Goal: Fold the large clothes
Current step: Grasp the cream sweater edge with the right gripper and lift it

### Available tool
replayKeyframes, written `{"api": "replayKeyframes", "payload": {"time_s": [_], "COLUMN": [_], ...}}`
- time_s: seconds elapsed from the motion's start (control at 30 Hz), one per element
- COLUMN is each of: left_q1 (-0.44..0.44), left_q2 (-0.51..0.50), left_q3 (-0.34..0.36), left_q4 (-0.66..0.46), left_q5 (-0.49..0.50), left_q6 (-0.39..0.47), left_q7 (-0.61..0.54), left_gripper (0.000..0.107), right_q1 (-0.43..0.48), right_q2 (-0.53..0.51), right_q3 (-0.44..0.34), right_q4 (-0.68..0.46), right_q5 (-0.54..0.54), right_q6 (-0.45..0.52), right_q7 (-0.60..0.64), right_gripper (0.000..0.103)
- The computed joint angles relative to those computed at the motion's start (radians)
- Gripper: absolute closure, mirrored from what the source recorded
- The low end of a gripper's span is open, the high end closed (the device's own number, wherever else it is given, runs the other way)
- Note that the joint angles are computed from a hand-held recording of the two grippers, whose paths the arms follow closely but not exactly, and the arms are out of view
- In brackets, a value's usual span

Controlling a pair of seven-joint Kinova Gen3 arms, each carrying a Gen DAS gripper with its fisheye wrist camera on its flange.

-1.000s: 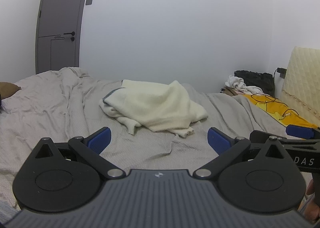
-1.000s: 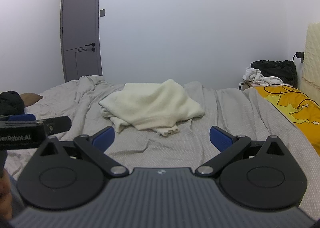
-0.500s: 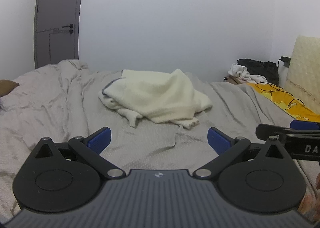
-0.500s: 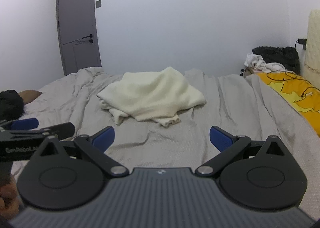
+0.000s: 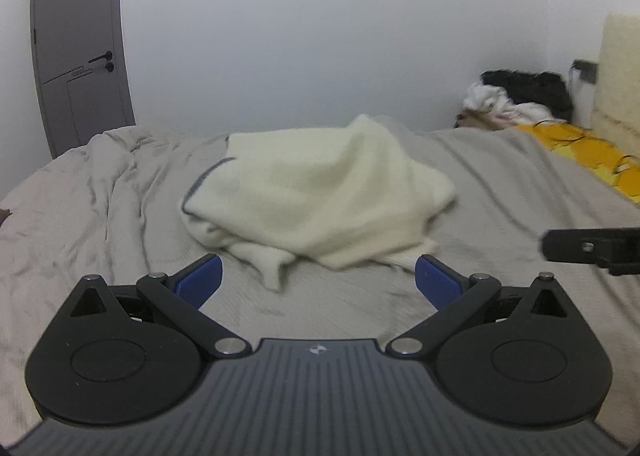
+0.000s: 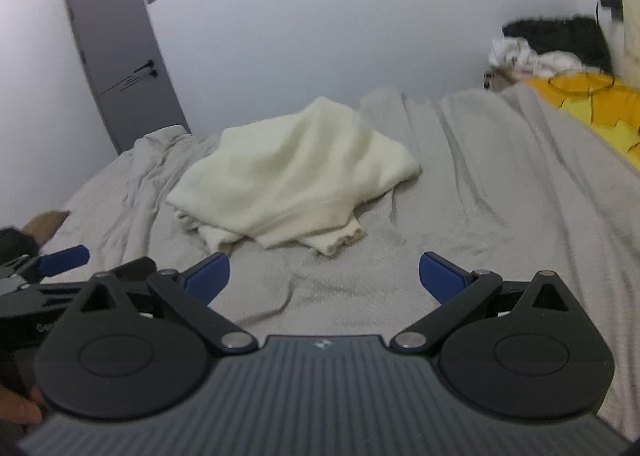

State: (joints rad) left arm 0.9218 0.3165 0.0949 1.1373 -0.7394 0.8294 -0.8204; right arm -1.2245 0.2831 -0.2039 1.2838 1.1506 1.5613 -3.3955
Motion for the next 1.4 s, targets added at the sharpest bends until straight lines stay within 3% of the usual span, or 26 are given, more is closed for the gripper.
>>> {"api": "replayKeyframes", "payload": {"time_s": [0.2, 0.4, 0.57, 0.8, 0.87, 0.93, 1.0, 1.1, 1.27, 1.33, 1.4], "left_q1": [-0.122, -0.122, -0.137, -0.153, -0.145, -0.142, -0.130, -0.133, -0.158, -0.159, -0.153], "left_q2": [0.129, 0.218, 0.262, 0.288, 0.290, 0.294, 0.304, 0.313, 0.331, 0.329, 0.316], "left_q3": [0.012, -0.056, -0.078, -0.100, -0.122, -0.133, -0.156, -0.161, -0.142, -0.151, -0.167], "left_q4": [-0.121, -0.149, -0.146, -0.135, -0.117, -0.114, -0.118, -0.113, -0.130, -0.123, -0.094], "left_q5": [0.209, 0.268, 0.317, 0.381, 0.377, 0.379, 0.372, 0.378, 0.416, 0.425, 0.424], "left_q6": [-0.035, -0.109, -0.164, -0.241, -0.288, -0.311, -0.325, -0.351, -0.341, -0.359, -0.395], "left_q7": [-0.144, -0.163, -0.195, -0.214, -0.198, -0.189, -0.170, -0.155, -0.160, -0.145, -0.125], "left_gripper": [0.004, 0.004, 0.004, 0.004, 0.004, 0.004, 0.004, 0.004, 0.004, 0.004, 0.004], "right_q1": [0.112, 0.187, 0.241, 0.269, 0.287, 0.271, 0.204, 0.153, 0.265, 0.272, 0.270], "right_q2": [0.013, 0.066, 0.119, 0.216, 0.229, 0.235, 0.256, 0.282, 0.262, 0.241, 0.229], "right_q3": [0.032, 0.070, 0.119, 0.190, 0.167, 0.181, 0.262, 0.340, 0.258, 0.250, 0.236], "right_q4": [0.040, 0.052, 0.052, 0.009, 0.019, 0.034, 0.043, 0.056, 0.058, 0.070, 0.069], "right_q5": [-0.065, -0.063, -0.058, -0.064, -0.004, 0.062, 0.144, 0.250, 0.240, 0.234, 0.243], "right_q6": [-0.122, -0.248, -0.355, -0.422, -0.422, -0.417, -0.398, -0.382, -0.458, -0.478, -0.470], "right_q7": [0.028, 0.128, 0.203, 0.373, 0.352, 0.311, 0.263, 0.182, 0.121, 0.095, 0.096], "right_gripper": [0.001, 0.024, 0.030, 0.045, 0.049, 0.060, 0.072, 0.072, 0.074, 0.086, 0.090]}}
